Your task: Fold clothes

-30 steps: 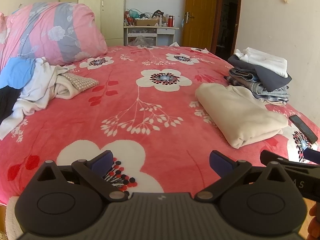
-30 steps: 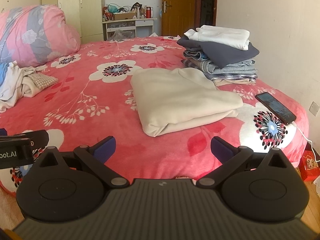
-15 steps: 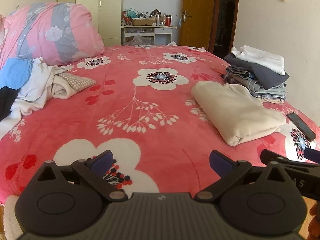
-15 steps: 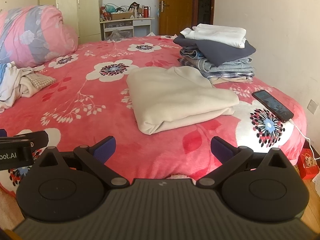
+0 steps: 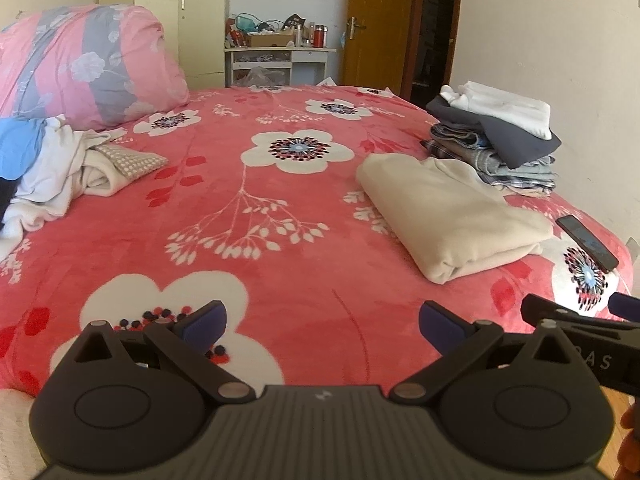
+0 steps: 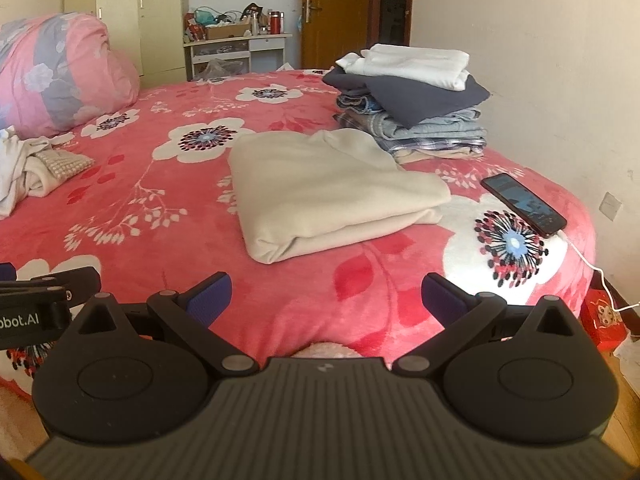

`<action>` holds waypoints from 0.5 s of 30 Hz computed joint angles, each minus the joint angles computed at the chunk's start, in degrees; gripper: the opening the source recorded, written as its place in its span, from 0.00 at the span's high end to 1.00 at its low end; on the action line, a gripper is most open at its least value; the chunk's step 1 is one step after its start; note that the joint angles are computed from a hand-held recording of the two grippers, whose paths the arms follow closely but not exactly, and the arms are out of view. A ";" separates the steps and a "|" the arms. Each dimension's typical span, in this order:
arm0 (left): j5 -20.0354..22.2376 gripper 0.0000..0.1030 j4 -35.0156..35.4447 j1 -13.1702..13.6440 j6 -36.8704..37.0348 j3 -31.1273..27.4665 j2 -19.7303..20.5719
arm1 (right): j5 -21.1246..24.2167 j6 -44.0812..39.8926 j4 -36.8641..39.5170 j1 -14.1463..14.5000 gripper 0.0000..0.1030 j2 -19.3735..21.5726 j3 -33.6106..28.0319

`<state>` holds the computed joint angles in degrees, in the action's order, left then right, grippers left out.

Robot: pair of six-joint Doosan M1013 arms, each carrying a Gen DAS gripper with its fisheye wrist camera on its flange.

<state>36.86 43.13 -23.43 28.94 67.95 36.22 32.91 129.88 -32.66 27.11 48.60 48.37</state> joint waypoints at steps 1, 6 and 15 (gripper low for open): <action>-0.06 0.00 -0.19 -0.05 0.27 -0.14 0.10 | 0.06 0.24 -0.15 -0.07 0.01 -0.06 0.11; 0.00 0.00 -0.70 -0.30 1.02 -0.60 0.42 | 0.32 1.20 -0.66 -0.41 0.01 -0.24 0.46; 0.70 0.00 -0.50 -0.53 1.56 -1.09 0.71 | -0.06 2.11 -0.54 -0.73 0.01 -0.40 0.98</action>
<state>37.56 42.63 -23.96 30.50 66.86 36.92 32.84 131.99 -33.20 26.38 48.20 49.36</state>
